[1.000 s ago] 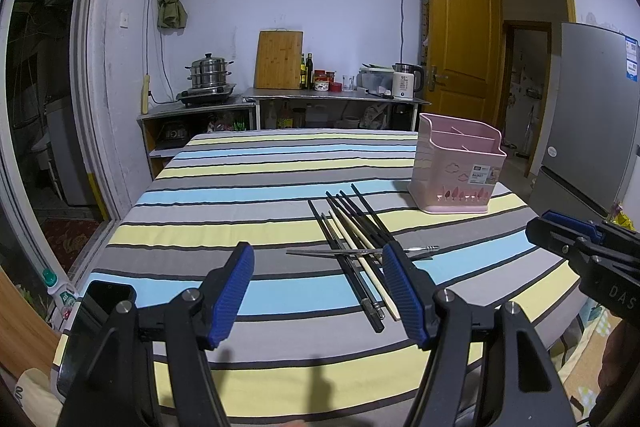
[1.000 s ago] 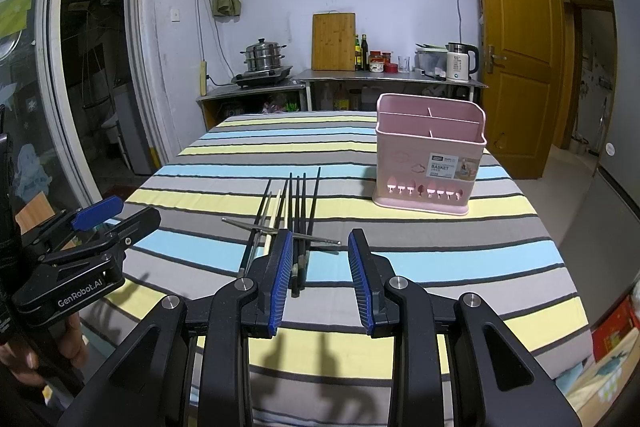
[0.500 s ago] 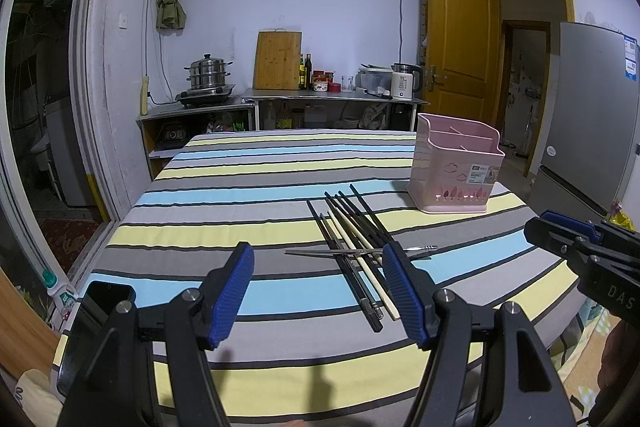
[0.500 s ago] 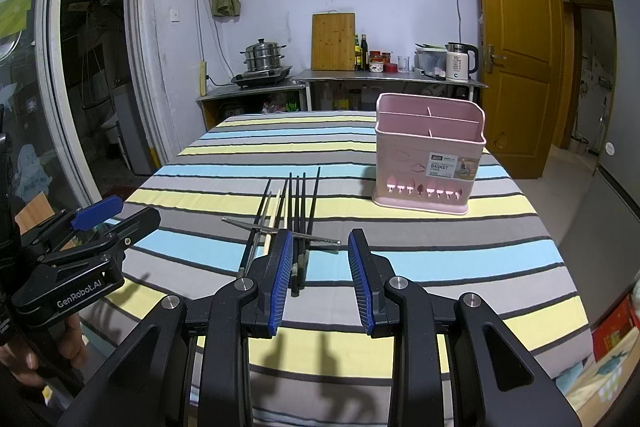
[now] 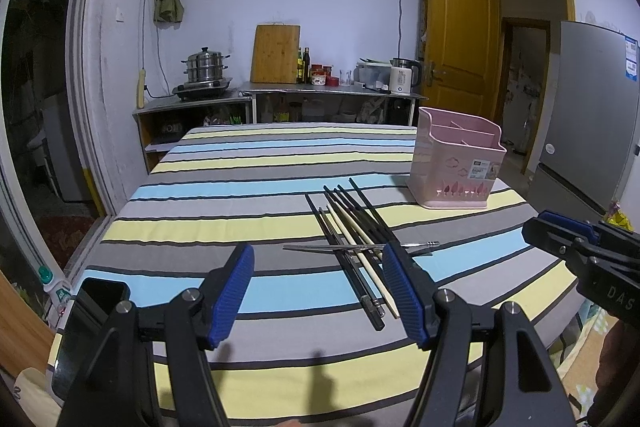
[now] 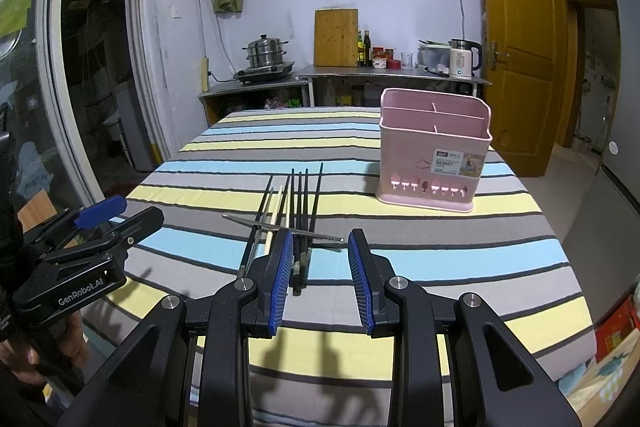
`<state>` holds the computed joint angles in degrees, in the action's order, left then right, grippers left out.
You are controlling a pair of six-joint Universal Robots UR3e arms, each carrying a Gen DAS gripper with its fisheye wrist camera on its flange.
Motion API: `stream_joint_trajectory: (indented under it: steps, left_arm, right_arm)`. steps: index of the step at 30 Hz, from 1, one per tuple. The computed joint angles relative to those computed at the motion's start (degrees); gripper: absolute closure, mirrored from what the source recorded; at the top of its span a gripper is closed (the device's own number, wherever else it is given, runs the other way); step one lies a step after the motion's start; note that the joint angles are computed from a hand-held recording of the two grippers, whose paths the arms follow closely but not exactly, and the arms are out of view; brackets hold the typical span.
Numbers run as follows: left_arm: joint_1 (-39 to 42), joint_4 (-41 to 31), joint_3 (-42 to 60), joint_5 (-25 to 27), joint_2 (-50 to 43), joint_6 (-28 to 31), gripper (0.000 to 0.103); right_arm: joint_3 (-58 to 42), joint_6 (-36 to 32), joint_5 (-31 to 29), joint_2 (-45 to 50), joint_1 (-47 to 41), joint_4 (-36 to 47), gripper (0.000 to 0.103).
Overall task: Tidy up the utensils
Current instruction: 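Lower the right gripper onto the utensil pile and grasp a metal knife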
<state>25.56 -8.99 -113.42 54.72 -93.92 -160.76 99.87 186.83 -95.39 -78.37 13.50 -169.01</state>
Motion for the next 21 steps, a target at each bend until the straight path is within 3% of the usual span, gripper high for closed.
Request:
stream_joint_trajectory:
  steps: [8,21]
  left_arm:
    - [-1.11,-1.76,3.71,1.66,-4.18,1.61,0.034]
    - [0.09,-15.64,16.33,-2.24,-13.00,3.07,0.035]
  right_arm:
    - [-4.32,-1.94,2.64,3.85,-0.96,1.45,0.073]
    - [-24.75,-9.88,9.64,20.18,-1.93,10.51,0.073]
